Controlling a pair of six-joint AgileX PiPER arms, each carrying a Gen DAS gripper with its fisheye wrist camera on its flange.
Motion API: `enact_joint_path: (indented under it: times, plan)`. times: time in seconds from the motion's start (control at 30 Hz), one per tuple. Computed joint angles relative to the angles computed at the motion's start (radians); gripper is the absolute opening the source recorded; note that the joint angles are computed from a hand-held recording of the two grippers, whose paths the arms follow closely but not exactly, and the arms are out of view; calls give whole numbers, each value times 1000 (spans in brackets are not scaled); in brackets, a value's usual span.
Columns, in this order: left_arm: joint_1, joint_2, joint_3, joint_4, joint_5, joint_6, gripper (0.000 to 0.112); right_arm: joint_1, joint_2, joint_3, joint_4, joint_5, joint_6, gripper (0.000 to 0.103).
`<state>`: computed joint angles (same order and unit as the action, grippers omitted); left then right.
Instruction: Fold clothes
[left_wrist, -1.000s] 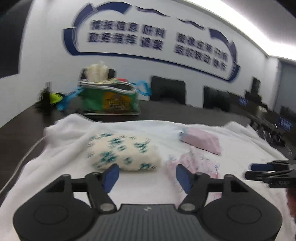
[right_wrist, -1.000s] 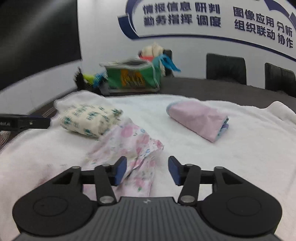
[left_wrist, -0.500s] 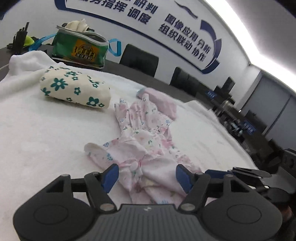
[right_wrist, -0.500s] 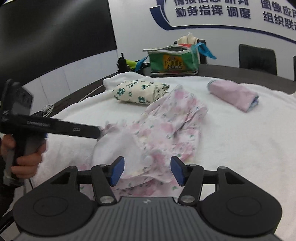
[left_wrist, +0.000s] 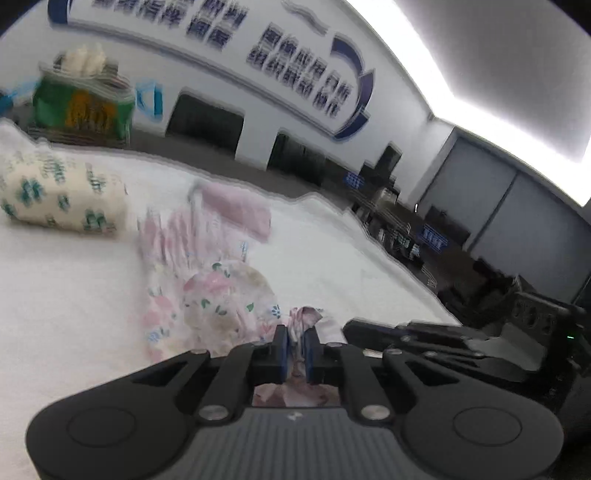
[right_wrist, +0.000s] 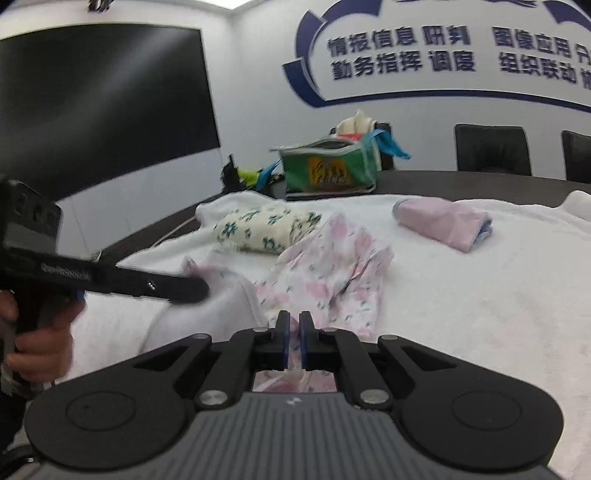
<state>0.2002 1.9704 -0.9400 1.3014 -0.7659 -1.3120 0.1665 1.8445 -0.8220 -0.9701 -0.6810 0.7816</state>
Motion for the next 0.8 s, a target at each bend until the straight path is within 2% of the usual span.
enact_joint_path:
  times: [0.07,0.17,0.23,0.27,0.3,0.33,0.43,0.53,0.57,0.67,0.7,0.73,0.77,0.8]
  plan:
    - [-11,69,-102,125,33,-168,13,5,19,-29,-3,40,33,5]
    - [-1,90,-83,97,58,-181,28,10,37,-53,5,72,56,7]
    - [51,64,11,8,-27,-38,59,1,30,-46,-3,54,57,10]
    - [86,41,74,-41,-79,54,67,-8,16,-30,2,40,33,17]
    - [117,19,125,-64,-119,120,74,-18,0,-12,6,26,7,31]
    - [156,-5,175,-63,-165,175,75,-33,-23,14,16,11,-24,47]
    - [267,-42,267,42,-306,266,76,-128,-64,79,-104,-110,-33,49]
    - [282,-81,340,57,-301,355,76,-221,-70,131,-275,-244,-60,52]
    - [285,-95,364,59,-296,384,75,-237,-71,146,-324,-263,-75,52]
    - [218,-80,348,23,-256,358,73,-207,-66,175,-344,-205,-132,53]
    - [189,-72,333,3,-228,342,63,-191,-56,177,-320,-190,-150,53]
    - [162,-63,312,-4,-192,310,39,-182,-30,163,-310,-192,-132,52]
    - [136,-53,288,-4,-155,271,23,-175,-2,142,-308,-199,-103,51]
    - [117,-49,276,-6,-123,252,7,-170,26,120,-311,-205,-69,34]
